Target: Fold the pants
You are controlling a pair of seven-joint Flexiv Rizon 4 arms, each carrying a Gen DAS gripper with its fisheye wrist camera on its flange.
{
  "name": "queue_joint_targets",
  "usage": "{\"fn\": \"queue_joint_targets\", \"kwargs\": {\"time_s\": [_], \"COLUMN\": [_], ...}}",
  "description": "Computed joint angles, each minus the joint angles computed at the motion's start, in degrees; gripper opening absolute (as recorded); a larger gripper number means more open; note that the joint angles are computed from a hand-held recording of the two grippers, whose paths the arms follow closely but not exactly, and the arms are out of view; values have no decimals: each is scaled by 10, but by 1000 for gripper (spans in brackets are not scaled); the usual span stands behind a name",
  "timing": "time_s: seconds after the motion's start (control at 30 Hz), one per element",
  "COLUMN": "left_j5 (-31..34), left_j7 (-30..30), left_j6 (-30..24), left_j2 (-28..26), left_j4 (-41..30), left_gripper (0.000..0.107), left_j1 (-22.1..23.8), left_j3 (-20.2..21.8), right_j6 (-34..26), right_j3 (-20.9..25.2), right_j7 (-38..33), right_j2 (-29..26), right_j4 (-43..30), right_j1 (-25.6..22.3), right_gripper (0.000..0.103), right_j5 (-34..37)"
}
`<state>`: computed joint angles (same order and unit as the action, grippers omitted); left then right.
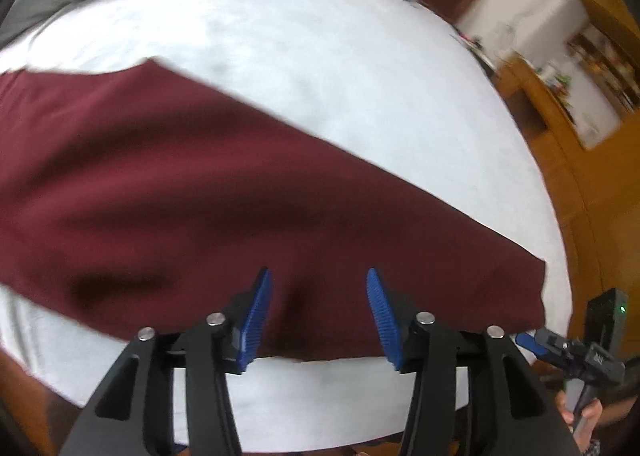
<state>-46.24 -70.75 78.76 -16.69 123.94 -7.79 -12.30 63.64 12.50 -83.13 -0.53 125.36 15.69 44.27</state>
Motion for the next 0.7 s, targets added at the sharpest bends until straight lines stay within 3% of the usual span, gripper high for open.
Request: {"fn": "queue_joint_targets", "kwargs": {"time_s": [0.13,0.3,0.43,0.5,0.7], "left_j5": [9,106,142,116,126], "left_j7": [6,-75,-115,-90,-89], "left_j6": [-23,-54,-53,-32,-21], "left_j2": [-46,-101,-103,-82,-71], "left_j4": [-49,-116,-125,-81,-61], "left_gripper": [53,56,62,62,67], "left_j1": [-7,-43,-43,-22,-15], "left_j3": [-25,9,7,-17,-19], "right_j6": [-2,13,-9,-24,-59], "right_j3": [-33,-57,-74,-80,-81], "right_j7": [-32,-67,-205,-268,-359], "right_j2": [26,12,-18,-32,-49], "right_j4": [26,36,3,-12,-34], "right_j1": [-37,-67,-110,-134,-176], "right_gripper": [84,84,84,84,81], "right_j5": [64,108,276,340,407]}}
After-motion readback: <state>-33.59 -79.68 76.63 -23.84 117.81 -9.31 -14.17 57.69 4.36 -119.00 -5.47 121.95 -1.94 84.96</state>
